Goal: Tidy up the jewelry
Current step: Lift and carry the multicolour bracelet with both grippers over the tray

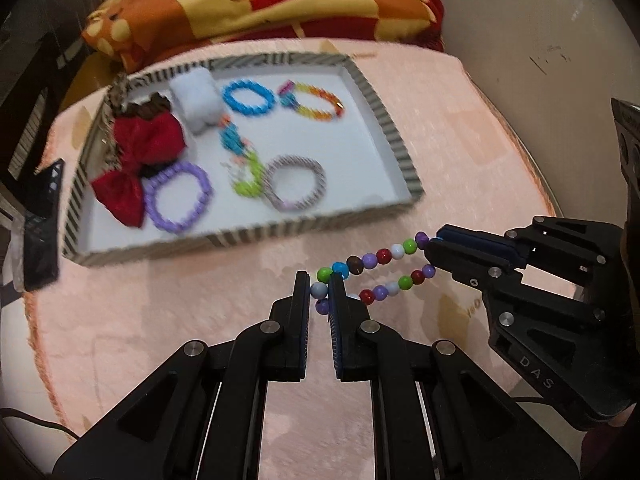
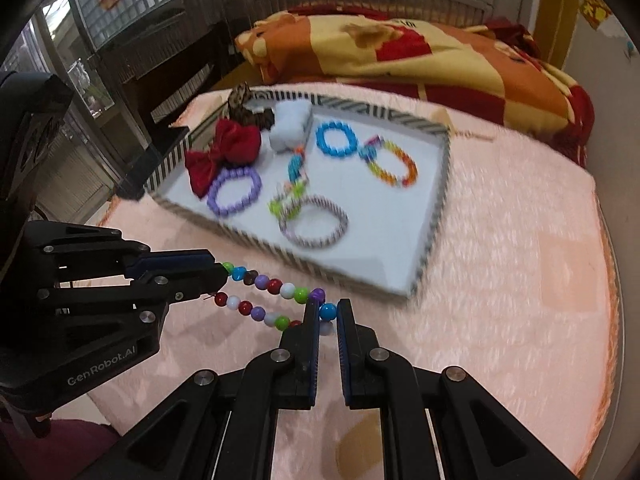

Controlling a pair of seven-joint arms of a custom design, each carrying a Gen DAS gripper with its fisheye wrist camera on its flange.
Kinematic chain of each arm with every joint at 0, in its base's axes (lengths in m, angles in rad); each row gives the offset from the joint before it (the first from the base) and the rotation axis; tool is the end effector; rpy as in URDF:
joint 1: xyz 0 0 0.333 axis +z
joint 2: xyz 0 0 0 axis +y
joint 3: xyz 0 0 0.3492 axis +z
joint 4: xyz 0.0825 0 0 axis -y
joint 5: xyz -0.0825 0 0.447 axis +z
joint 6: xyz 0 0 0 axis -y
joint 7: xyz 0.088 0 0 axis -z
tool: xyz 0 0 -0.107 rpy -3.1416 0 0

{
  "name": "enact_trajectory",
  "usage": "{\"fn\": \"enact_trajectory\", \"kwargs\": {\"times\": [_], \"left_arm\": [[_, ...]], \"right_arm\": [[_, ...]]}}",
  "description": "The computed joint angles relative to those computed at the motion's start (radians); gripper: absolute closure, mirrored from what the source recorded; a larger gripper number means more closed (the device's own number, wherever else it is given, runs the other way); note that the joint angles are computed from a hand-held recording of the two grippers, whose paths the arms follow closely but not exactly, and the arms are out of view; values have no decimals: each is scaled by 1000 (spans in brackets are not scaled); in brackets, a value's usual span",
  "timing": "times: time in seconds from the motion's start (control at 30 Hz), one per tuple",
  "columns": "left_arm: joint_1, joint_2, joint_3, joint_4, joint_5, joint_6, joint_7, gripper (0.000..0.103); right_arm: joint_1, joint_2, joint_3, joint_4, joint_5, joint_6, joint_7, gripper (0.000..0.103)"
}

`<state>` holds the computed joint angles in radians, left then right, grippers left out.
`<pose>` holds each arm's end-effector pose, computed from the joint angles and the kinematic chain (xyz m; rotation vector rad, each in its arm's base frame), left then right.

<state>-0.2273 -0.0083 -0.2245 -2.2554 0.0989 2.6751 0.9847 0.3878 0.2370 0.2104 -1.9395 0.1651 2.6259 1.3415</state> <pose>0.5422 -0.2666 0.4064 -2.1137 2.0001 -0.5841 0.5865 0.3855 0.4112 -2.4170 1.1459 -0.1682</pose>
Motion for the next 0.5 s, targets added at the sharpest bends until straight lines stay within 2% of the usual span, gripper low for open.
{"fn": "enact_trajectory", "kwargs": {"times": [0.27,0.5], "left_arm": [[28,36,27,62,82,-19,-22,95],[35,140,57,184,96,-48,35,95]], "right_arm": [[15,123,-8,175,-63,-38,57,95],[8,241,-15,329,-81,-96,120,95]]}}
